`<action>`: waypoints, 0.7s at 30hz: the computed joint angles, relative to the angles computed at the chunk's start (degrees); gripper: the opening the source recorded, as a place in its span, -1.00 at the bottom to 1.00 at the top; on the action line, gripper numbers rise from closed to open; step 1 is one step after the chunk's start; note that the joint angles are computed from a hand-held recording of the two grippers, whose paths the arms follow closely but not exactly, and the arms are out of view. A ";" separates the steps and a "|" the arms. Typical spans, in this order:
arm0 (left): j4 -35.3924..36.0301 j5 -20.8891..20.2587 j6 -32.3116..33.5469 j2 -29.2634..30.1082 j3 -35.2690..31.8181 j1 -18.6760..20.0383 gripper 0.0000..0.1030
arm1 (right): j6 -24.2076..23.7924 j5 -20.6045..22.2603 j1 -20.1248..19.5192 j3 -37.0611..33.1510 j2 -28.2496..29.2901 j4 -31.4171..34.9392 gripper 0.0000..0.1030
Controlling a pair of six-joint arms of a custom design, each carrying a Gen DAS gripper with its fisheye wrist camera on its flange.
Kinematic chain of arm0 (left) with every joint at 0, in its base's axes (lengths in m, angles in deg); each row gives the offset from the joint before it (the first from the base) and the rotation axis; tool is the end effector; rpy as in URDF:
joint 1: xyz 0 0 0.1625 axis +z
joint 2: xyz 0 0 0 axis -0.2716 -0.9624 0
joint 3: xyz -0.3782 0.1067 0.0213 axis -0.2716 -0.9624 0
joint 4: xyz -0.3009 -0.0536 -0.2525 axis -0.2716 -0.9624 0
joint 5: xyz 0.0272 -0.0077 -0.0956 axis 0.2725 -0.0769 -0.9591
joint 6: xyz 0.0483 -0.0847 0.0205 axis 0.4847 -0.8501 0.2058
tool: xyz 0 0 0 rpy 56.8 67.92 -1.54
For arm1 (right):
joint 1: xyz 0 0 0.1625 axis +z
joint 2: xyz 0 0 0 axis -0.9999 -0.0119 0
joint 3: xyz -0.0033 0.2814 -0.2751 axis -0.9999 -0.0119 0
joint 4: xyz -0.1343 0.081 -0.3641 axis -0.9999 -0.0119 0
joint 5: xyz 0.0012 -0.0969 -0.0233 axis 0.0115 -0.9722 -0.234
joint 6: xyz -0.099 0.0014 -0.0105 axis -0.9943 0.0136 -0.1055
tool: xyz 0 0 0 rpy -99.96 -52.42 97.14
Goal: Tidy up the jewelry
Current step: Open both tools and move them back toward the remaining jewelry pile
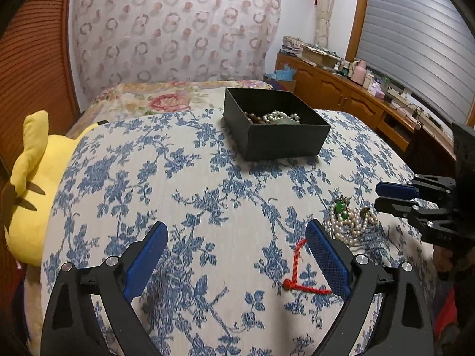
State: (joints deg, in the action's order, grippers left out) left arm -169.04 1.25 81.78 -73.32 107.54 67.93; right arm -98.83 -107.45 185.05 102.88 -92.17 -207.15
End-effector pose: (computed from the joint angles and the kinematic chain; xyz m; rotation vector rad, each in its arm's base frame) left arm -0.0230 -0.3611 0.1665 0.5268 2.3701 -0.9046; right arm 0.1545 -0.3994 0.0462 1.1647 -2.4537 0.5816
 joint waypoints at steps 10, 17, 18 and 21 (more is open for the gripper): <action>-0.11 -0.89 -1.30 -0.17 1.23 -0.54 0.76 | -0.95 -4.24 -1.76 -0.48 -0.31 4.22 -0.41; 0.28 -1.13 -1.76 0.28 1.11 -0.61 0.76 | -1.73 -5.86 -1.24 -1.24 1.60 2.13 -0.69; 0.28 -1.13 -1.76 0.28 1.11 -0.61 0.76 | -2.03 -6.06 -1.17 -1.31 1.72 1.88 -0.78; 0.36 -1.28 -1.98 0.36 1.15 -0.67 0.76 | -3.15 -6.25 -1.14 -1.09 1.91 0.63 -0.82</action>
State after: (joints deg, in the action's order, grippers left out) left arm -168.67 -0.03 79.80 -72.96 108.68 67.25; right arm -101.98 -113.69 183.91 101.78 -90.26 -206.51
